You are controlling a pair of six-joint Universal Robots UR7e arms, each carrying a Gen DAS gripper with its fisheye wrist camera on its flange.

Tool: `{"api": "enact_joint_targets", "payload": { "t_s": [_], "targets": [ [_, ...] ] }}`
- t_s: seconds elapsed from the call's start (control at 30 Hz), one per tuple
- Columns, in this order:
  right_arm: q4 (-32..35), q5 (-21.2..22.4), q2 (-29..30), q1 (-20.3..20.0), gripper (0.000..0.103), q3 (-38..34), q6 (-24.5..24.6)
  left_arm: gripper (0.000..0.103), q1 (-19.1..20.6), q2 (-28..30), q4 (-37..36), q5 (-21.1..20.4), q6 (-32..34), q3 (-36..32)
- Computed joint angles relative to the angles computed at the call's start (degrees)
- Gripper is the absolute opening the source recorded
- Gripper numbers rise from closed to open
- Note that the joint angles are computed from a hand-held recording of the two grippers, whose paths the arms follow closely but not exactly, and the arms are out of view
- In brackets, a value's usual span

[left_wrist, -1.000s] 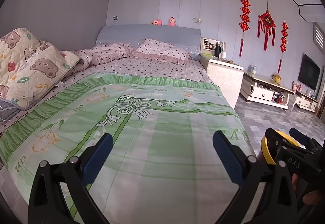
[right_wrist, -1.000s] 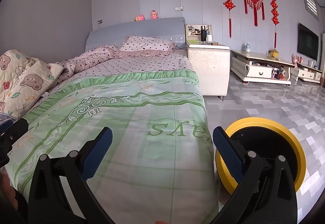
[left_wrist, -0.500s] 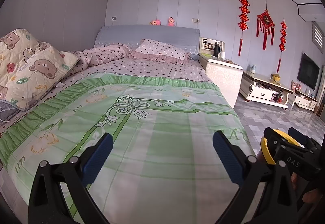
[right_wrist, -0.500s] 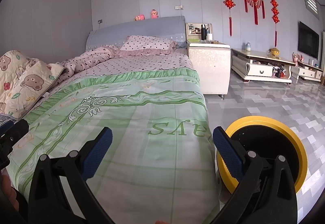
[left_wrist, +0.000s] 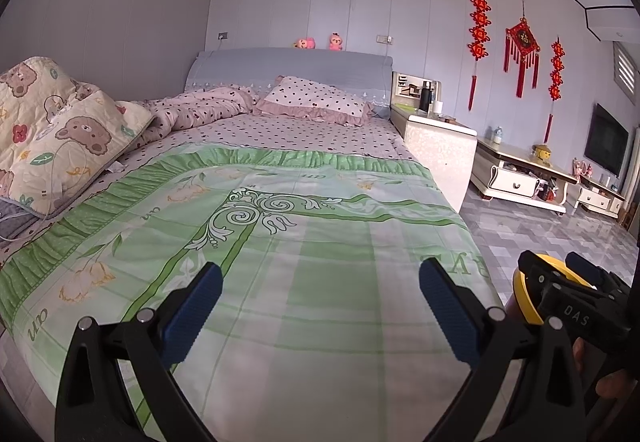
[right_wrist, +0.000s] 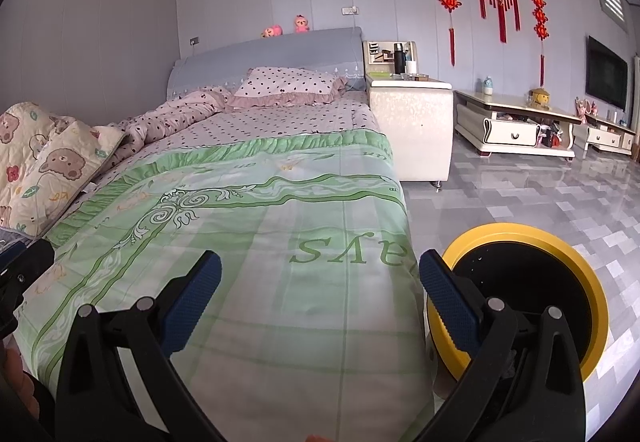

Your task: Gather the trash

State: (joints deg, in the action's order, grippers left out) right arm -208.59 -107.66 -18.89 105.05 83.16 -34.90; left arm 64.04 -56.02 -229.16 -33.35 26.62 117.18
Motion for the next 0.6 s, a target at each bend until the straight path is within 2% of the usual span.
{"api": "enact_joint_targets", "payload": {
  "t_s": [0.6],
  "targets": [
    [-0.1, -0.4, 0.1, 0.0, 0.095, 0.0, 0.3, 0.095, 0.1, 0.2, -0.2, -0.1, 0.3, -0.1]
  ]
}}
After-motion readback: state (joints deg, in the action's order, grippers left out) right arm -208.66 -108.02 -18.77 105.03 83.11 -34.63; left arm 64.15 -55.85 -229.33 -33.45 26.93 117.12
